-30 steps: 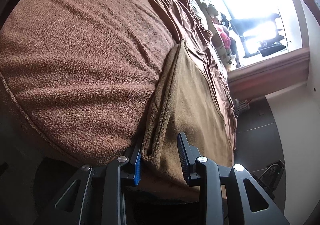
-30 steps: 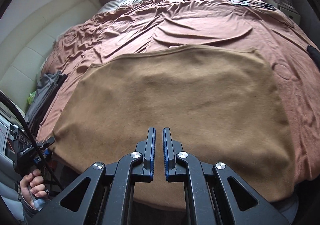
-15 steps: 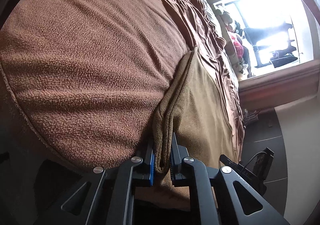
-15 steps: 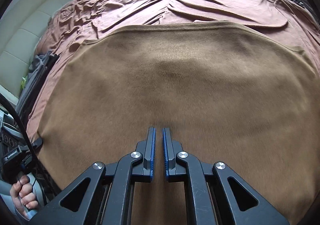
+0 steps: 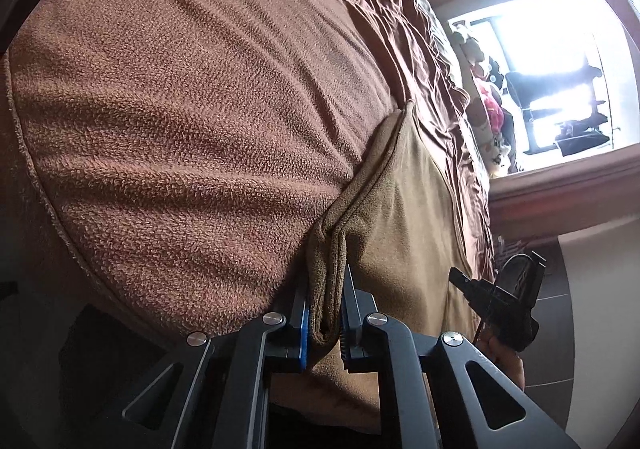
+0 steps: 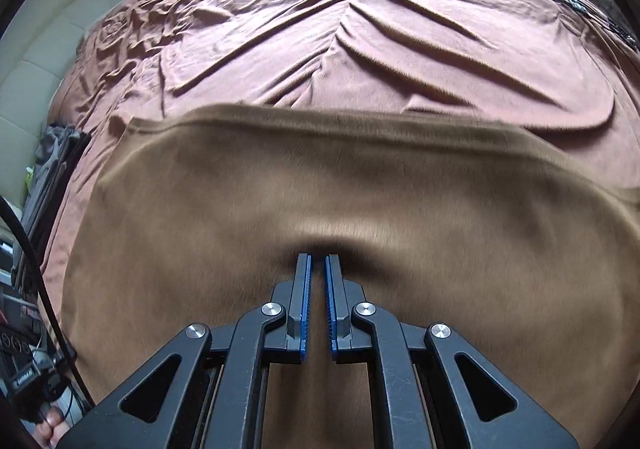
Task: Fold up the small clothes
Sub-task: 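Lift the shirt edge with both grippers off the bed, then carry the held edge with both grippers over onto the rest of the shirt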
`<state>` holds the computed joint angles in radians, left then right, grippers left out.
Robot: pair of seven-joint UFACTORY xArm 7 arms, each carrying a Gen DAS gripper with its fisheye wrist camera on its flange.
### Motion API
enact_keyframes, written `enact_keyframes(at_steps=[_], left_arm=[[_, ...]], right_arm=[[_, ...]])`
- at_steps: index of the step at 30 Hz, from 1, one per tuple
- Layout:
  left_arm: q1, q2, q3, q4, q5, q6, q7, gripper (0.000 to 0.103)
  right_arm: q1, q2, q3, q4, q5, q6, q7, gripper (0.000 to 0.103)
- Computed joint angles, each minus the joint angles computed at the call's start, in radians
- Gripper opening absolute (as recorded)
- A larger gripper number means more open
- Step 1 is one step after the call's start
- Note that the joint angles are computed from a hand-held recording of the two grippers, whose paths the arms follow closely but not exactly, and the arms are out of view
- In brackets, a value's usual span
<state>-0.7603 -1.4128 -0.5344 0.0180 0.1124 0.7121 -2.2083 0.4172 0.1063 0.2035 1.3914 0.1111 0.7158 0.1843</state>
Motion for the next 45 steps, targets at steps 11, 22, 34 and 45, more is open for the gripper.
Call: enact_keyframes(at_steps=[11, 22, 34, 45], left_arm=[[0.008, 0.009, -0.009, 0.006, 0.005, 0.006, -0.043, 0.012], [-0.013, -0.028, -0.004, -0.013, 0.012, 0.0, -0.043, 0.01], [-0.024, -0.079, -0.011, -0.001, 0.025, 0.012, -0.01, 0.008], [0.067, -0.034, -0.006, 0.077, 0.023, -0.069, 0.104, 0.007]], right_arm=[[0.014, 0.116, -0.026, 0.145, -0.068, 0.022, 0.114, 0.004], [-0.012, -0.136, 0.0, -0.126, 0.095, -0.034, -0.009, 0.004], [0.022, -0.345, -0.034, -0.384, 0.285, -0.054, -0.131, 0.004], [0.076, -0.497, -0.053, -0.556, 0.372, -0.088, -0.156, 0.004]])
